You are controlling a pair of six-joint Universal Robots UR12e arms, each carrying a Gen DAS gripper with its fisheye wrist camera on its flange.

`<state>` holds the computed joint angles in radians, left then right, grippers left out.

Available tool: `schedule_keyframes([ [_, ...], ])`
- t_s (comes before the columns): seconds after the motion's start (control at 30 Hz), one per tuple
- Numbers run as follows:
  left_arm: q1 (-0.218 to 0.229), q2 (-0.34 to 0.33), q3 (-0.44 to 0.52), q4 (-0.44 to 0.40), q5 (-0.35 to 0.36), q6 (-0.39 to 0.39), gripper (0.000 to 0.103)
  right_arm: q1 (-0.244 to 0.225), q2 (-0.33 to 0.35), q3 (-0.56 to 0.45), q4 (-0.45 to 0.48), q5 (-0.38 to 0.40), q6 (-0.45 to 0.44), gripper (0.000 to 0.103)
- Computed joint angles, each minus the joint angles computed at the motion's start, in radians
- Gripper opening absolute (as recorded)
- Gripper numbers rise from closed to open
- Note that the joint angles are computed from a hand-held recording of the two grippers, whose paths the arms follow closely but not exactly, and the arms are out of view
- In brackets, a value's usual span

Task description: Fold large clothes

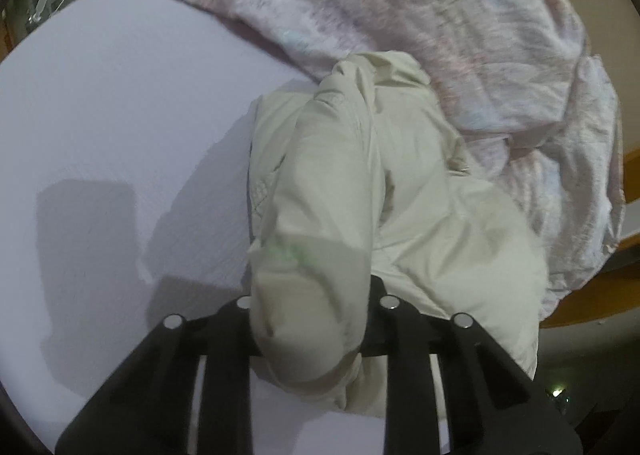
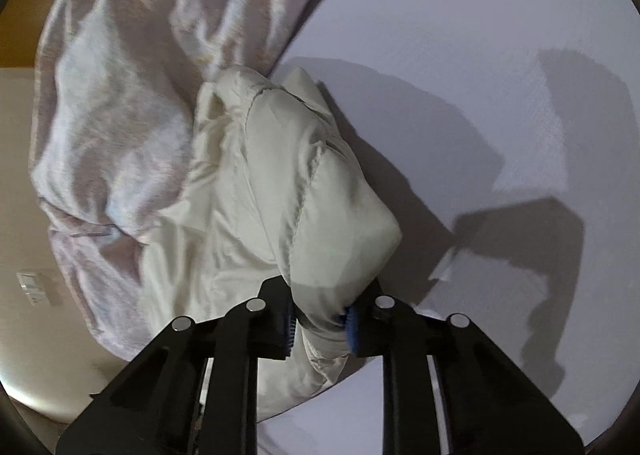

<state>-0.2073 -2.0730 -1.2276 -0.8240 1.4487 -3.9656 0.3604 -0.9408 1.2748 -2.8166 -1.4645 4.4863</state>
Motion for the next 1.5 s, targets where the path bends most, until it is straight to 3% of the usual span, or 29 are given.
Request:
schedule_keyframes([
  [0.2, 0.010, 0.067, -0.059, 0.037, -0.010, 0.037, 0.022, 0.014, -0.052, 0.099, -0.103, 0.039, 0.010, 0.018],
  [0.5, 0.037, 0.250, -0.300, 0.062, -0.015, -0.014, 0.022, 0.057, -0.090, 0.182, -0.076, 0.119, -0.019, 0.018],
  [0.6, 0.041, 0.291, -0.362, 0.075, -0.003, -0.037, 0.024, 0.071, -0.096, 0.180, -0.008, 0.107, -0.080, 0.021],
  [0.67, 0.043, 0.295, -0.377, 0.066, -0.006, -0.055, 0.027, 0.079, -0.098, 0.156, 0.088, 0.077, -0.144, 0.027],
  [0.77, 0.036, 0.289, -0.371, 0.052, 0.021, -0.053, 0.035, 0.090, -0.116, 0.138, 0.203, 0.010, -0.203, 0.046],
  [0.83, 0.030, 0.286, -0.361, 0.028, 0.043, -0.050, 0.050, 0.108, -0.135, 0.128, 0.282, -0.112, -0.245, 0.055],
  [0.97, 0.034, 0.290, -0.373, 0.025, 0.030, -0.068, 0.061, 0.148, -0.142, 0.088, 0.362, -0.336, -0.286, 0.058],
  [1.07, 0.039, 0.293, -0.387, 0.035, 0.012, -0.092, 0.065, 0.173, -0.115, 0.037, 0.335, -0.413, -0.376, 0.058],
  [1.13, 0.040, 0.295, -0.396, 0.049, 0.004, -0.099, 0.067, 0.186, -0.082, -0.012, 0.298, -0.378, -0.483, 0.057],
  [1.27, 0.036, 0.292, -0.397, 0.064, 0.007, -0.107, 0.070, 0.216, 0.013, -0.150, 0.265, -0.272, -0.687, 0.039],
  [1.37, 0.035, 0.286, -0.397, 0.080, 0.012, -0.125, 0.071, 0.239, 0.078, -0.243, 0.263, -0.251, -0.775, 0.032],
  [1.5, 0.035, 0.279, -0.404, 0.113, 0.010, -0.160, 0.071, 0.268, 0.138, -0.323, 0.270, -0.269, -0.873, 0.031],
])
